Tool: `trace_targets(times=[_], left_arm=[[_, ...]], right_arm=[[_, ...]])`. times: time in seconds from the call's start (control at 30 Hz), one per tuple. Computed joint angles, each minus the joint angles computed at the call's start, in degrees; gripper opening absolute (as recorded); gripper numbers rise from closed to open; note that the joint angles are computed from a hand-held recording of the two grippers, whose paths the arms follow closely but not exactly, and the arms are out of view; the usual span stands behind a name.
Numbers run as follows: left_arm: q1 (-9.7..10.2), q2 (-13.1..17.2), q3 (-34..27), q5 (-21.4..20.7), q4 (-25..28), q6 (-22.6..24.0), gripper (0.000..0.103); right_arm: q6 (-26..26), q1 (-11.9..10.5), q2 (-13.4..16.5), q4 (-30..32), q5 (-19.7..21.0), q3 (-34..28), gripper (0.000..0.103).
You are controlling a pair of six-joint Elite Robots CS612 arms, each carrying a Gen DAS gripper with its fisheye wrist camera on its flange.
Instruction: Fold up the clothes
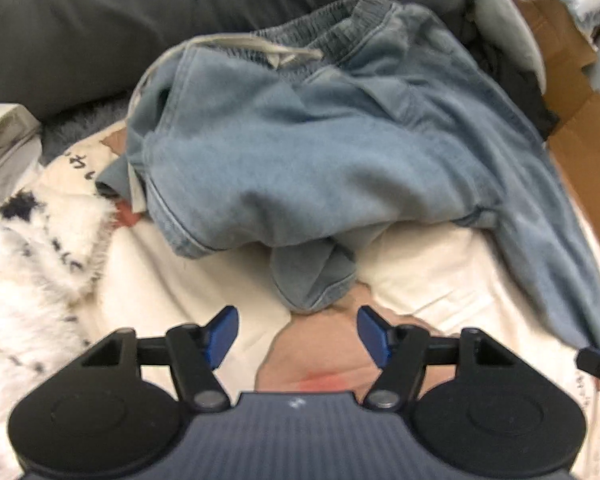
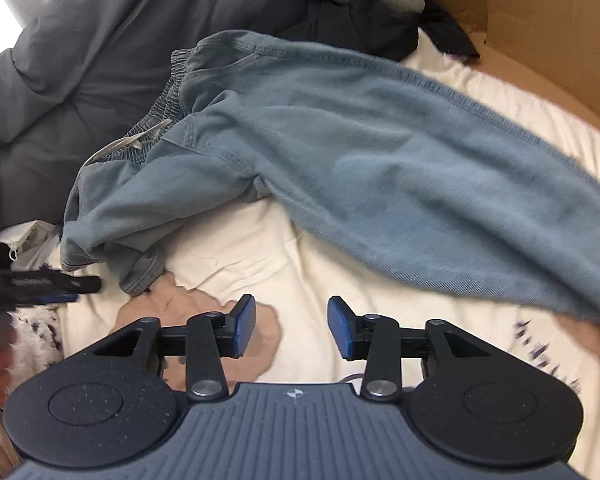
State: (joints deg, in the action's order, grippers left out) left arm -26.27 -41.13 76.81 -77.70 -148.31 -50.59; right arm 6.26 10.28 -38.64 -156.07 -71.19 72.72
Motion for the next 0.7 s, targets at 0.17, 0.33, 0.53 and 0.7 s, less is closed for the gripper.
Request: trace_targets(times=[0.17, 0.33, 0.53, 0.7], left_arm=[[0.11, 1.9, 0.0, 1.0, -5.5, -0.4, 0.068], [0.23, 3.9, -0.4, 1.9, -10.8, -3.0, 0.061], [0.26, 4.2, 1.5, 2.0, -15.8, -3.7, 0.013], [-0.23, 3.2, 2.8, 0.5, -18.0, -1.6, 0.009]], right_arm=[[3.7, 0.8, 0.5, -4.2, -1.0, 0.6, 0.054], [9.3, 1.7, 1.5, -9.8, -1.2, 1.8, 0.065], [18.7, 2.9, 2.4, -10.7, 1.1, 2.1, 0.065], [22.7, 2.9, 4.0, -10.7, 7.6, 0.7, 0.065]])
